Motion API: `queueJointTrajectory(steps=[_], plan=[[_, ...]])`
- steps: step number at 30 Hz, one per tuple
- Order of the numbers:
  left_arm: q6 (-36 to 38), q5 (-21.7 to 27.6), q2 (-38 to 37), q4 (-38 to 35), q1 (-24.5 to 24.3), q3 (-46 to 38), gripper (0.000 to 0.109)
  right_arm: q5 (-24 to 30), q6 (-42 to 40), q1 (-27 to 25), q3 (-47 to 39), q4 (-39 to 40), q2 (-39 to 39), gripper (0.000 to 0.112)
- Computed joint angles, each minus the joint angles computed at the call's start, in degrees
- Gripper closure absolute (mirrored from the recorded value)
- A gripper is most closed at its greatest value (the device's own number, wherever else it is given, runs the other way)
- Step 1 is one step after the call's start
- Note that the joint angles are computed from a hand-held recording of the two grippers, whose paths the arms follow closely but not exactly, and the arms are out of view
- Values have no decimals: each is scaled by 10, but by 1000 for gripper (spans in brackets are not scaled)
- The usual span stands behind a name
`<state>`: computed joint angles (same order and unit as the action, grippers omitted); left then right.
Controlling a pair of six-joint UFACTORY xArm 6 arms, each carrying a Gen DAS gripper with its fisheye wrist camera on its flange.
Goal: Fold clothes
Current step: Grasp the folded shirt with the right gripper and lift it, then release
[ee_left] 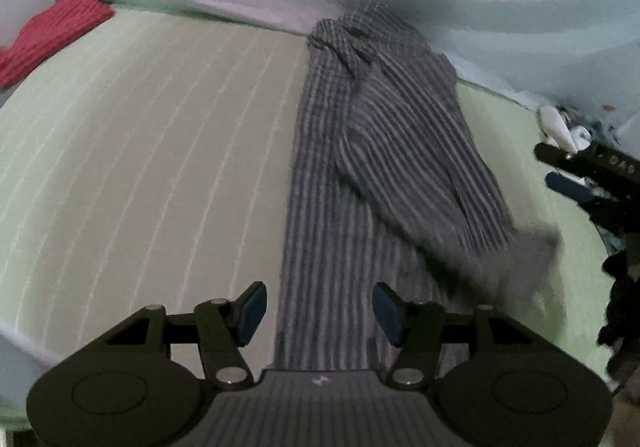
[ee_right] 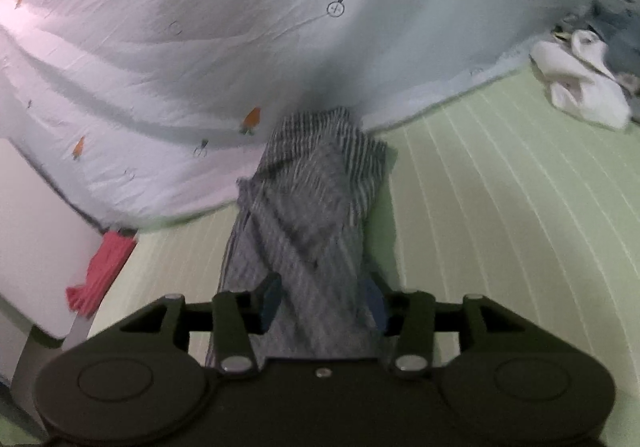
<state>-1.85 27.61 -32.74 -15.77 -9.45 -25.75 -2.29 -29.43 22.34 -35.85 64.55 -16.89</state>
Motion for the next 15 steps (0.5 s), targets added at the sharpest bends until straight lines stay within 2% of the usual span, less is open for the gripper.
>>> queueJointTrajectory(steps=[2,4,9,12,13,14,15], plan=[[35,-28,77,-24,11,-49,49,25,-89,-30,-87,72,76,54],[60,-43,163,-41,19,-116,49,54,-108,-59,-162,84,147,50],[106,-74,333,-76,28,-265,49,137,-33,-114,-358,42,338,47],[106,-77,416,-79,29,-347,49,184,52,-137,-461,11,434,46],[106,-70,440,-81,29,-373,49,198,83,-142,-488,-10,458,55],[105,-61,464,-82,28,-400,49,213,114,-147,-516,-31,483,70],[108,-57,480,-83,27,-417,49,223,129,-151,-542,-47,504,110]])
